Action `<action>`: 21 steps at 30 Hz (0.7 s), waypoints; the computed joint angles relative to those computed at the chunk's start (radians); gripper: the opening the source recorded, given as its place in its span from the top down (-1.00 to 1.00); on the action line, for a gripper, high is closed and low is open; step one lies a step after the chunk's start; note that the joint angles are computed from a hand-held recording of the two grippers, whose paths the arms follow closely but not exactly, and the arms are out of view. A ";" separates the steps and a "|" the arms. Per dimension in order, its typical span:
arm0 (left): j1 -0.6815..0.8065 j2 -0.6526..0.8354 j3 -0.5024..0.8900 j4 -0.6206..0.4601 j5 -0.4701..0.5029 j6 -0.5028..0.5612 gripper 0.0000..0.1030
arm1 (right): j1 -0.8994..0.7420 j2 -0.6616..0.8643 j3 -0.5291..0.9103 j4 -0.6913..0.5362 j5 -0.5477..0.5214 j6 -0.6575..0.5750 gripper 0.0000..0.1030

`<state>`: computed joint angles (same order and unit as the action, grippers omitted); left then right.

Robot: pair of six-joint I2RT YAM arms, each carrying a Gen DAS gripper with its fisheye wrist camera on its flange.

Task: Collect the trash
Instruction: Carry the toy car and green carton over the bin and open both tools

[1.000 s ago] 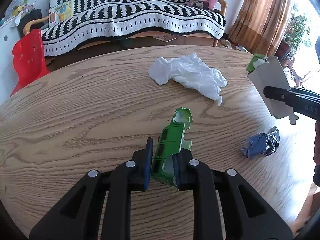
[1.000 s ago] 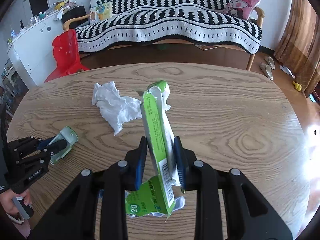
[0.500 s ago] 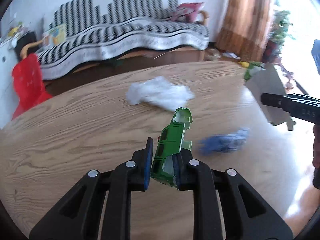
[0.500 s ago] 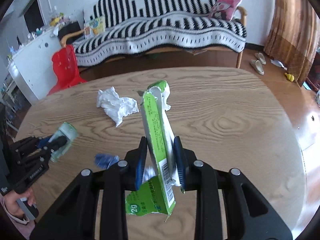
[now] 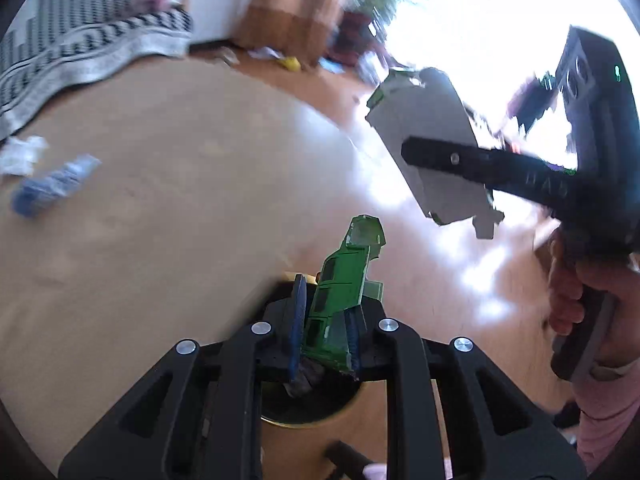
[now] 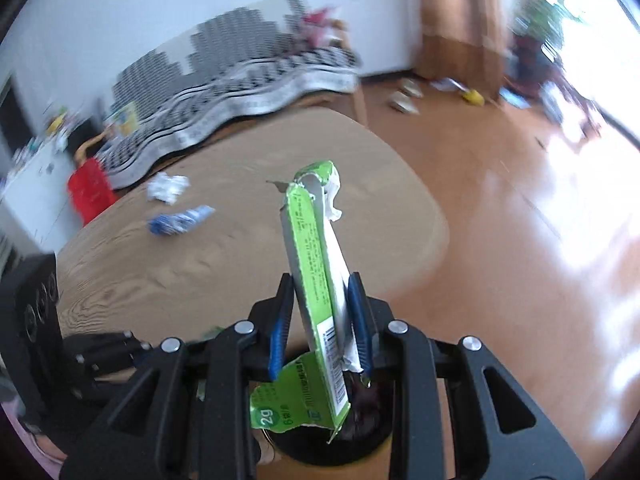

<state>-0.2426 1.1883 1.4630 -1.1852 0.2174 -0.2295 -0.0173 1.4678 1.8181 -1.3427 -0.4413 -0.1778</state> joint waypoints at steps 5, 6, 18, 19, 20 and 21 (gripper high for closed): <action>-0.131 0.042 -0.212 0.095 -0.005 -0.068 0.66 | -0.191 -0.013 -0.426 0.019 -0.147 -0.058 0.45; -0.122 0.068 -0.226 0.082 -0.011 -0.064 0.66 | -0.203 -0.001 -0.484 0.030 -0.161 -0.057 0.45; -0.127 0.091 -0.266 0.074 -0.087 -0.056 0.66 | -0.211 0.029 -0.628 0.110 -0.228 -0.019 0.45; -0.114 0.095 -0.263 0.077 -0.076 -0.051 0.66 | -0.202 0.043 -0.614 0.110 -0.235 -0.004 0.45; -0.109 0.108 -0.253 0.079 -0.076 -0.048 0.66 | -0.203 0.052 -0.608 0.105 -0.249 0.005 0.41; -0.107 0.108 -0.253 0.077 -0.079 -0.046 0.66 | -0.208 0.069 -0.592 0.096 -0.262 0.008 0.37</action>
<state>-0.3492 1.2962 1.2101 -1.1078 0.1389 -0.2758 -0.2250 1.5363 1.2257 -1.2468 -0.7029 -0.1696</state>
